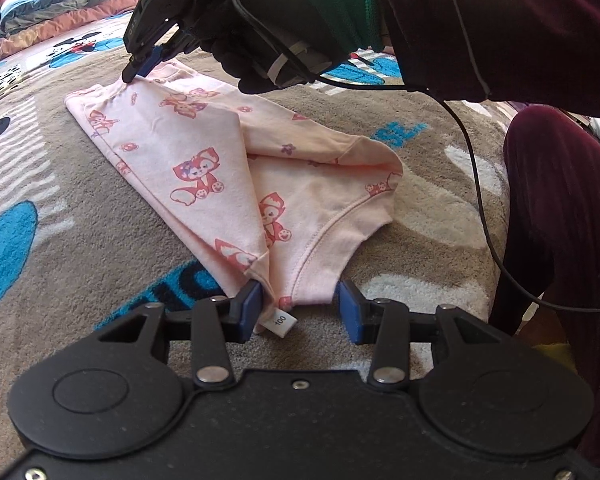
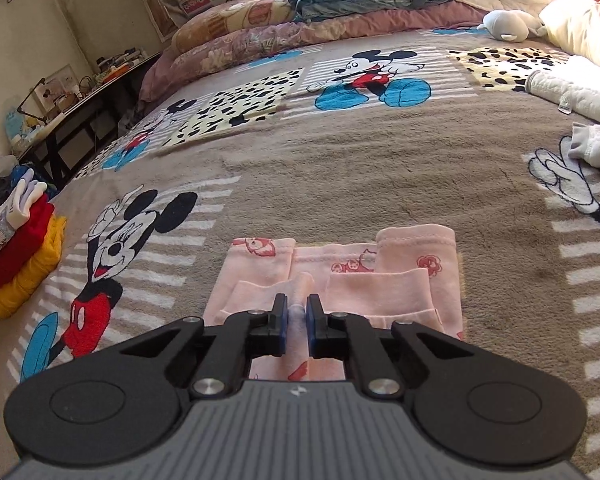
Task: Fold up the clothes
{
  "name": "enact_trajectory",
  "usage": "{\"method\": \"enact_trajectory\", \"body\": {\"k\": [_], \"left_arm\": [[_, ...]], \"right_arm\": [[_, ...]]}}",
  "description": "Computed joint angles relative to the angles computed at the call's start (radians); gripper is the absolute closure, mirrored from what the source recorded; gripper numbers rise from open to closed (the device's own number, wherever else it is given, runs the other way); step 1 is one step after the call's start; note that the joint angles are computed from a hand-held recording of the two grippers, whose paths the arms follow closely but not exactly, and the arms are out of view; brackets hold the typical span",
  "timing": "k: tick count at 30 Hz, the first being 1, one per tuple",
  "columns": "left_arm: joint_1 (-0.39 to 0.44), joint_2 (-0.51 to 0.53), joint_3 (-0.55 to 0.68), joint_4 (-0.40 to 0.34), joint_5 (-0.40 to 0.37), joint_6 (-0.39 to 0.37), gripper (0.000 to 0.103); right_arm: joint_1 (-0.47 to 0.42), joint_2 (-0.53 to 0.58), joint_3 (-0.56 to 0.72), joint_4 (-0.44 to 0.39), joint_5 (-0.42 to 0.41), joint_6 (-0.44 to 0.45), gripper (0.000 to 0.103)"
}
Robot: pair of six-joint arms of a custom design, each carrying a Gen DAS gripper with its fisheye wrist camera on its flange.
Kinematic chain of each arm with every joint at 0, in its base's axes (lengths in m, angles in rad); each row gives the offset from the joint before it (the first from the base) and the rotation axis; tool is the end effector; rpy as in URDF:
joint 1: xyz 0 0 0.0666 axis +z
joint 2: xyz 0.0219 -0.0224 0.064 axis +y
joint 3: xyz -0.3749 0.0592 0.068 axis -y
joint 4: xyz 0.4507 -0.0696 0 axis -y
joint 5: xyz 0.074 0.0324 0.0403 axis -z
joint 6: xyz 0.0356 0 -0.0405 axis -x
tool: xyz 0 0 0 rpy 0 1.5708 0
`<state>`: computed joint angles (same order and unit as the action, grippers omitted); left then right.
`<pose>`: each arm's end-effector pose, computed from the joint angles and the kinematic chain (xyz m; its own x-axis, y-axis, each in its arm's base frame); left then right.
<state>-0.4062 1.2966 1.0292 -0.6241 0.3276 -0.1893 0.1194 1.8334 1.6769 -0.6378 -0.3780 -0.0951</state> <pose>0.4436 -0.2037 0.3069 -0.5966 0.4506 -0.6641 0.6843 0.7179 -0.1277 0.6984 0.0966 0.3282 -0.7400 0.0001 -0.6726 -0.2986 0.8960 0.3286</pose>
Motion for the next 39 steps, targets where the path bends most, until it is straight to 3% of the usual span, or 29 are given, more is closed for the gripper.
{"method": "enact_trajectory", "body": {"k": [3, 9, 10, 14, 21, 23, 25, 28, 31, 35, 39], "left_arm": [[0.001, 0.0, 0.001, -0.001, 0.003, 0.001, 0.062], [0.001, -0.007, 0.003, -0.015, -0.006, -0.001, 0.06], [-0.002, -0.014, 0.002, -0.02, -0.02, -0.005, 0.06], [-0.012, -0.062, -0.016, -0.022, -0.098, -0.022, 0.059], [-0.021, -0.08, -0.045, 0.152, -0.102, 0.054, 0.059], [-0.032, -0.041, -0.022, 0.147, -0.113, 0.068, 0.059], [-0.039, 0.009, 0.007, 0.091, -0.131, 0.061, 0.059], [-0.042, 0.016, 0.0, 0.089, -0.135, 0.057, 0.052], [-0.039, -0.018, -0.015, 0.092, -0.148, 0.086, 0.052], [-0.047, -0.045, -0.037, 0.119, -0.243, 0.109, 0.052], [-0.077, -0.09, -0.069, 0.166, -0.356, 0.028, 0.052]], "right_arm": [[0.004, 0.004, -0.005, 0.011, 0.036, 0.011, 0.091], [-0.009, -0.054, -0.052, 0.042, 0.059, 0.016, 0.062], [-0.015, -0.072, -0.073, 0.057, 0.053, 0.024, 0.061], [-0.047, -0.166, -0.18, 0.106, -0.045, 0.062, 0.062], [-0.064, -0.333, -0.388, 0.13, -0.198, 0.164, 0.07], [-0.053, -0.355, -0.426, 0.105, -0.183, 0.195, 0.07], [-0.032, -0.342, -0.428, 0.025, -0.113, 0.253, 0.072], [-0.015, -0.382, -0.478, 0.073, -0.044, 0.316, 0.072], [-0.031, -0.459, -0.539, 0.131, -0.092, 0.294, 0.069], [-0.093, -0.552, -0.63, 0.204, -0.136, 0.212, 0.069], [-0.17, -0.637, -0.724, 0.255, -0.158, 0.162, 0.069]]}}
